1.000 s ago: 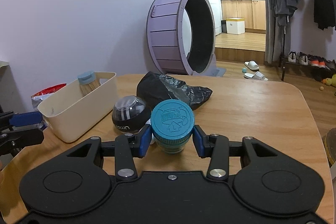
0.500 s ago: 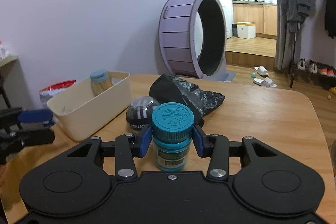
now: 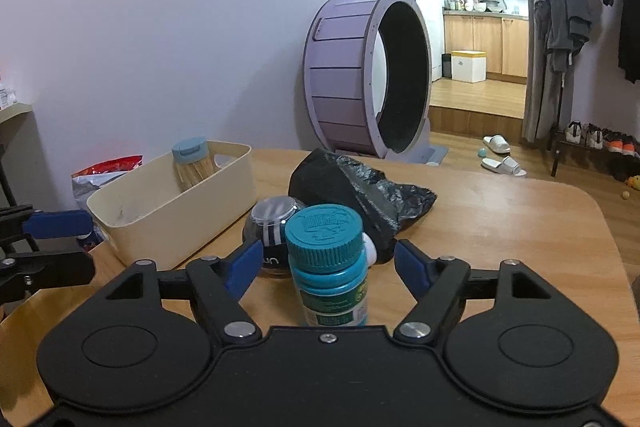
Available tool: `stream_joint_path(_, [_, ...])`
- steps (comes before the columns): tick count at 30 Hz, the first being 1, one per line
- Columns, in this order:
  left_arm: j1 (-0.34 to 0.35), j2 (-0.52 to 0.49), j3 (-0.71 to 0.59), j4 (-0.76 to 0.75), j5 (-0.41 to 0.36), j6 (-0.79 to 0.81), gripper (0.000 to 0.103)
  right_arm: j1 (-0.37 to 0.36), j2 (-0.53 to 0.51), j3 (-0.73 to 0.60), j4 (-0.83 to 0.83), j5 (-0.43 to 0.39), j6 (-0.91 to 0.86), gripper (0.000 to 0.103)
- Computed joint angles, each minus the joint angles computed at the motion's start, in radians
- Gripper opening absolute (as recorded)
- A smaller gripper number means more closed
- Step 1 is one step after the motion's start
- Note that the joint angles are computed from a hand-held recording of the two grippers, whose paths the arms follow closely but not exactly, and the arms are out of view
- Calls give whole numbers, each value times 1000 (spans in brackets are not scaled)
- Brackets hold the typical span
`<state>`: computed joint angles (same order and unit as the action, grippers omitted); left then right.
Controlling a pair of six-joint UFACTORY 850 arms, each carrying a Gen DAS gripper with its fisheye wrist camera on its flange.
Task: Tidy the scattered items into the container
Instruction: 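Grasp the teal pill bottle with the right gripper and lift it, then place the teal pill bottle into the basket and open the right gripper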
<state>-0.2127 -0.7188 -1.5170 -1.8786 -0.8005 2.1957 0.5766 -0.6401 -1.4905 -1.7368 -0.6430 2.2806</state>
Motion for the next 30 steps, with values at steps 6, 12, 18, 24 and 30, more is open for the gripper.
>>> stream_joint_path(6, [12,-3,-5,4,-10,-8,73,-8,-24,-24,24,8,-21,47])
stream_joint_path(12, [25,-4,-10,3,-24,-9,73,-5,-9,-5,7,-15,43,46])
stream_joint_path(18, [43,1,-13,-31,-25,-5,73,-4,13,-21,-76,4,101,46])
stream_joint_path(24, [61,-8,-40,-65,14,-17,73,-20,-59,-183,-55,88,-28,46])
stream_joint_path(30, [79,-24,-72,-119,42,-15,73,-56,-189,-431,-14,207,-167,46])
